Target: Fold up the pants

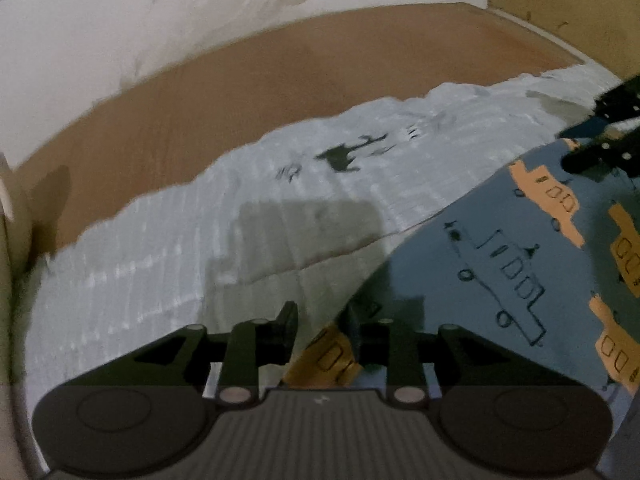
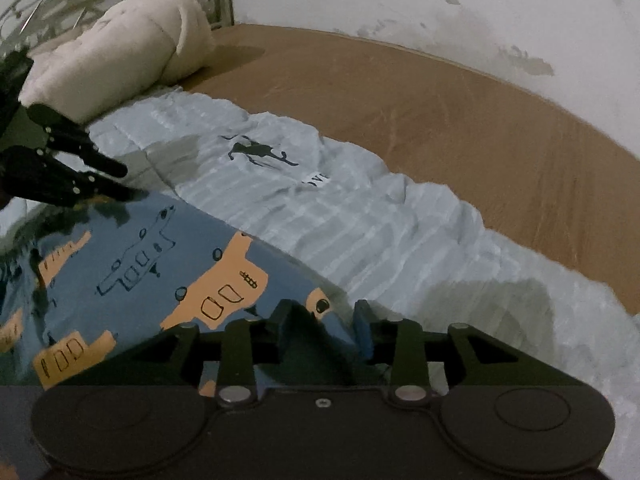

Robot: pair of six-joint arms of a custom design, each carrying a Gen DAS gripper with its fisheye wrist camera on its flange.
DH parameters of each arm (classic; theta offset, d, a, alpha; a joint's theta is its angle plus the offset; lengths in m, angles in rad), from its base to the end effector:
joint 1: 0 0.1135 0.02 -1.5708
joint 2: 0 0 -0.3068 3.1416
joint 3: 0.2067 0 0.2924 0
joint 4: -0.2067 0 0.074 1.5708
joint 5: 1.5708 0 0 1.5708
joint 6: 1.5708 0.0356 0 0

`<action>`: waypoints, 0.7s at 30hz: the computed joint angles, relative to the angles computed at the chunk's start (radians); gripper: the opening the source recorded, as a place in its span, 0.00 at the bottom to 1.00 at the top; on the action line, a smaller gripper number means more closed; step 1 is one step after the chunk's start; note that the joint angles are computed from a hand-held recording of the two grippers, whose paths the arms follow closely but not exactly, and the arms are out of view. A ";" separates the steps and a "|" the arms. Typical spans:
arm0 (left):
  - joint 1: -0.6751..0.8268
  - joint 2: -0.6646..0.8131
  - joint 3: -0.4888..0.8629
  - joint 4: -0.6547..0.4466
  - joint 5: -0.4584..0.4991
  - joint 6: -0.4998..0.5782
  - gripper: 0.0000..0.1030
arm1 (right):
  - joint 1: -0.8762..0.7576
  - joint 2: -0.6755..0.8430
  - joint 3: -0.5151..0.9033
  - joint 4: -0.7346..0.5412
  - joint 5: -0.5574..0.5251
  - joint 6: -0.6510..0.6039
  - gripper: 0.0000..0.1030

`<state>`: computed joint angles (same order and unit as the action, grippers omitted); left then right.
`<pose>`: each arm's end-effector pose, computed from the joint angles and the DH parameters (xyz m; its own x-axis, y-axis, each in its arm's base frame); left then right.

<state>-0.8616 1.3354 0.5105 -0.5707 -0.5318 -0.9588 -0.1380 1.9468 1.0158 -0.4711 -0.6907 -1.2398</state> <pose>0.1472 -0.1438 0.1393 -0.8567 -0.0850 -0.5088 -0.1822 0.9726 0.1442 0.3683 -0.0283 0.1051 -0.3174 -0.6919 -0.6485 -0.9234 0.3812 0.0453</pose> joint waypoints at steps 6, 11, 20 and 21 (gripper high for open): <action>0.022 -0.040 -0.043 0.050 0.059 0.016 0.03 | 0.006 0.002 0.004 -0.032 -0.002 -0.028 0.09; -0.030 -0.036 -0.028 0.015 0.016 -0.077 0.00 | -0.009 -0.046 -0.057 0.021 -0.029 -0.048 0.03; -0.332 -0.051 0.117 -0.356 -0.203 -0.507 0.00 | -0.185 -0.263 -0.212 -0.054 -0.171 -0.257 0.02; -0.387 -0.029 0.151 -0.423 -0.226 -0.585 0.00 | -0.222 -0.294 -0.228 -0.089 -0.199 -0.305 0.02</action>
<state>-1.2487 1.3059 0.6619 -0.9937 -0.7582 -1.5437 -0.3602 1.6529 0.7878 -0.5597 -0.8897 -1.5447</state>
